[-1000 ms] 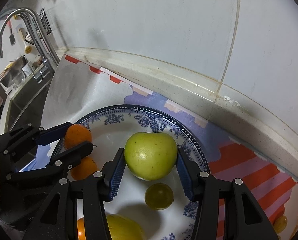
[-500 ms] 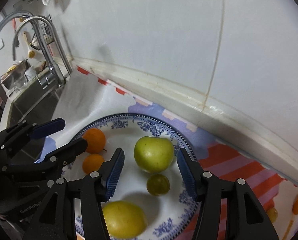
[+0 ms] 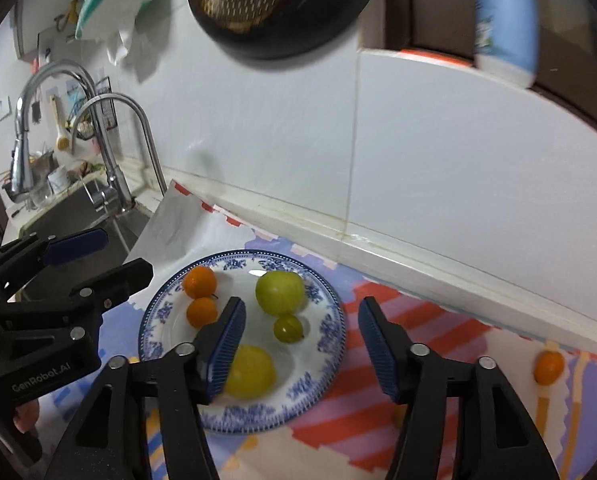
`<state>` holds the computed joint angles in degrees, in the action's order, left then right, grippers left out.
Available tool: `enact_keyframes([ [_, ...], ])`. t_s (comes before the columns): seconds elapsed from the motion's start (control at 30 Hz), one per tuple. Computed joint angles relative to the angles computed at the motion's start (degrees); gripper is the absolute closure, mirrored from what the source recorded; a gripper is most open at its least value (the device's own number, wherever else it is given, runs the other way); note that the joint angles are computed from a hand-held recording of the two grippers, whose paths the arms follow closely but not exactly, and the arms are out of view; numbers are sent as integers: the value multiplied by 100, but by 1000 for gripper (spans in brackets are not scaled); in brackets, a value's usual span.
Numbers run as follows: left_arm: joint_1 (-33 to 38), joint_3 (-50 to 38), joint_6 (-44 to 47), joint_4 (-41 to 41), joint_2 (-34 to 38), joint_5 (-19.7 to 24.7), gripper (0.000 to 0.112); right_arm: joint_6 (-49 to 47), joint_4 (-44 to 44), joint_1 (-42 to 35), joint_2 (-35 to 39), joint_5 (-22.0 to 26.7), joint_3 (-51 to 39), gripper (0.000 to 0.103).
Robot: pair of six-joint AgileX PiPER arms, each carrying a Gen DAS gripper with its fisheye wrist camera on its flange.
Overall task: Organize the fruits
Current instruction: 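Grasp a green lime with the left tool while the right tool grasps a yellow-brown fruit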
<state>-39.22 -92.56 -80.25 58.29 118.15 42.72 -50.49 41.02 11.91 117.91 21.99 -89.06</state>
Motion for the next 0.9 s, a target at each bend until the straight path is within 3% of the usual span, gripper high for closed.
enact_keyframes([
  [0.4, -1080, -199, -340, 478, -8, 536, 42, -2874, 2652, -900, -1656, -525, 2195, 35],
  [0.9, -1613, -1011, 113, 388, 633, 501, 37, -4501, 3907, -2021, -2290, -264, 3331, 35],
])
